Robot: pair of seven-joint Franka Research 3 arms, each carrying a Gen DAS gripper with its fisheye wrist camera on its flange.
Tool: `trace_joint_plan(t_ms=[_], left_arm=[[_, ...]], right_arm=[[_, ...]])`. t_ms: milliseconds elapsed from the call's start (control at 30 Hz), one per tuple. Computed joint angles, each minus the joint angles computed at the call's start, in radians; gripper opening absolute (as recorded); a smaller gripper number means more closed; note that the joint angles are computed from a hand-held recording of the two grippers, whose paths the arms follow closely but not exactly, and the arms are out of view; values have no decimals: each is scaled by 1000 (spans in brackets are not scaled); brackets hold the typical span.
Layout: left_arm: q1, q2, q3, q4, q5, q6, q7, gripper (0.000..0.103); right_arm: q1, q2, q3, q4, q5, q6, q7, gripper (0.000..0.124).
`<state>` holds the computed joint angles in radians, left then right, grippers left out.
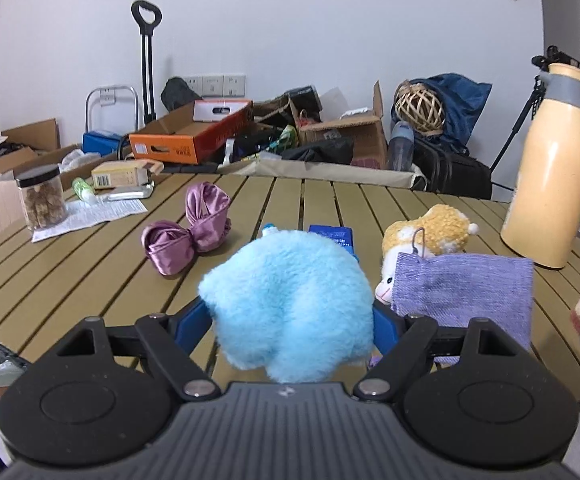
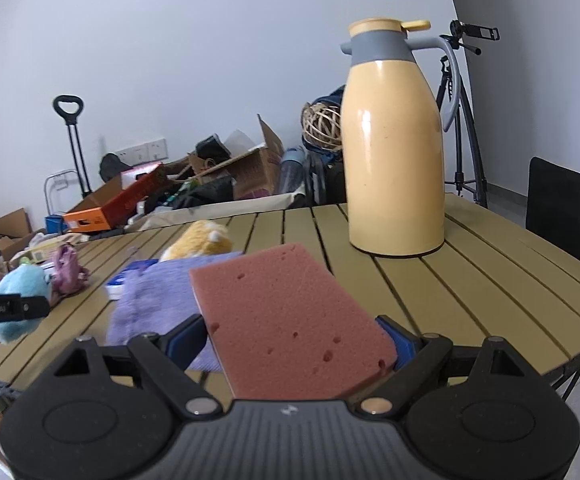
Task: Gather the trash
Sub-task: 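Carry the pink sponge and blue fluffy item down toward the black bin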
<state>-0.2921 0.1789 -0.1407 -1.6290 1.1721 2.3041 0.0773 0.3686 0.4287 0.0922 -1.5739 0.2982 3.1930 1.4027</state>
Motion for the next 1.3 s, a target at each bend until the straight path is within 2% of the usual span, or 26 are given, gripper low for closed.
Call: trace_joint_plan(t_ms=[133, 367, 767, 933, 1133, 1200, 1300], left_arm=[[-4, -58, -13, -74, 30, -2, -33, 82], [14, -154, -58, -200, 35, 11, -82, 82], [40, -288, -130, -378, -15, 9, -132, 82], [41, -326, -152, -439, -65, 9, -118, 82], [38, -353, -170, -497, -124, 0, -85, 82], [36, -360, -172, -514, -146, 1, -75, 82], [33, -368, -175, -535, -179, -2, -58, 82]], right_arm=[[-70, -56, 101, -97, 28, 49, -45, 89], [-249, -116, 326, -223, 49, 109, -103, 89], [-571, -193, 670, -414, -52, 126, -32, 89], [-667, -223, 766, -477, -73, 99, -19, 89], [-741, -261, 849, -538, 7, 56, -93, 89], [-756, -273, 867, -554, 39, 43, -121, 89], [-737, -289, 851, -568, 73, 20, -150, 89]])
